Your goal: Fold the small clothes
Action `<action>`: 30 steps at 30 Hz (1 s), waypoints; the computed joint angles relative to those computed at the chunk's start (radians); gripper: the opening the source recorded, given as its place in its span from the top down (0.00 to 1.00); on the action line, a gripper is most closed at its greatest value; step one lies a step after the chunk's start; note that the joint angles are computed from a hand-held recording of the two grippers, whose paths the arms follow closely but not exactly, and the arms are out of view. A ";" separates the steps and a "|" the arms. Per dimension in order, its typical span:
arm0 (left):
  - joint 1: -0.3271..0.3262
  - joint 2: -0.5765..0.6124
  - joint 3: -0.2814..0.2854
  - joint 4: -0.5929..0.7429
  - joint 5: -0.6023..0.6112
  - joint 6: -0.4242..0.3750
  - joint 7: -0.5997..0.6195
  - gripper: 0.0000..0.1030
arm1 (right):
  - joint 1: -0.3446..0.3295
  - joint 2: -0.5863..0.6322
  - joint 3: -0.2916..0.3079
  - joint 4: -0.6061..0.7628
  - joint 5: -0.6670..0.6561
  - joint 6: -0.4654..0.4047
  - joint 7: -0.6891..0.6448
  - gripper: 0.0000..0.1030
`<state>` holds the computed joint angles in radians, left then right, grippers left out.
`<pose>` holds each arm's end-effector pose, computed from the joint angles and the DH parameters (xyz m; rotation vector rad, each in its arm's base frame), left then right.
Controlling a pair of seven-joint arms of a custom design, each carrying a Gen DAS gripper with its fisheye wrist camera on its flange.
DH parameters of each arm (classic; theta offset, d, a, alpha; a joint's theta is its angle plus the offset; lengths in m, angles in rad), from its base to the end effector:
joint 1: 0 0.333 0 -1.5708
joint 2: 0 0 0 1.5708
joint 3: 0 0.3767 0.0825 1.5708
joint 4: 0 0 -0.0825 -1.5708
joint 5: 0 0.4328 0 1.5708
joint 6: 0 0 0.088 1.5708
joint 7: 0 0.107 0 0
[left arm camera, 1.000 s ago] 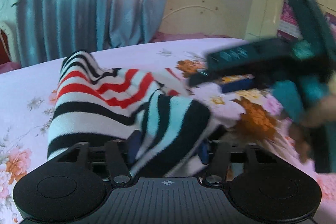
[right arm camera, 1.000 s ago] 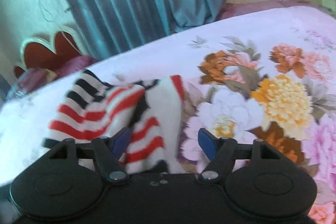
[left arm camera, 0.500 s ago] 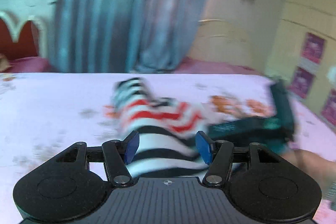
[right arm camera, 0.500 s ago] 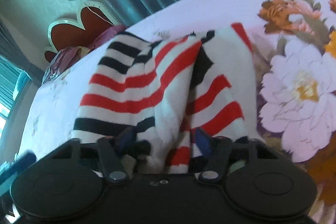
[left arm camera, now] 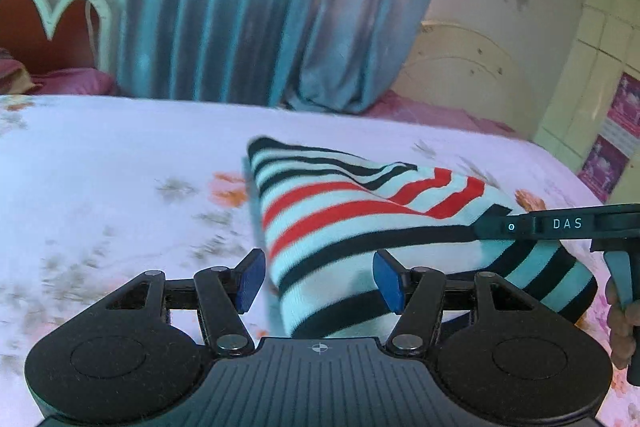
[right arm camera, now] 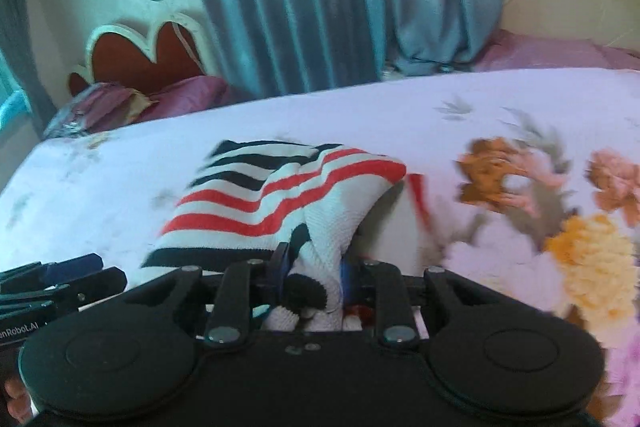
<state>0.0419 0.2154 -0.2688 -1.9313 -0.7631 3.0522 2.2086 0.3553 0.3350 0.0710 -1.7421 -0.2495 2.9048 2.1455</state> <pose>0.6915 -0.0900 0.5037 -1.6549 1.8296 -1.1080 0.6866 0.3203 0.5156 -1.7061 1.6157 -0.4511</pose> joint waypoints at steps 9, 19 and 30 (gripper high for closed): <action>-0.095 0.010 0.087 -0.041 0.250 0.016 -0.200 0.41 | 0.026 -0.015 -0.045 -0.052 -0.049 -0.045 0.088 0.55; -0.078 -0.030 0.076 -0.097 0.282 0.002 -0.220 0.41 | 0.065 -0.141 -0.056 -0.181 -0.265 0.018 0.197 0.86; -0.072 -0.027 0.078 -0.088 0.312 -0.063 -0.280 0.40 | 0.048 -0.124 -0.036 -0.200 -0.345 -0.101 0.224 0.81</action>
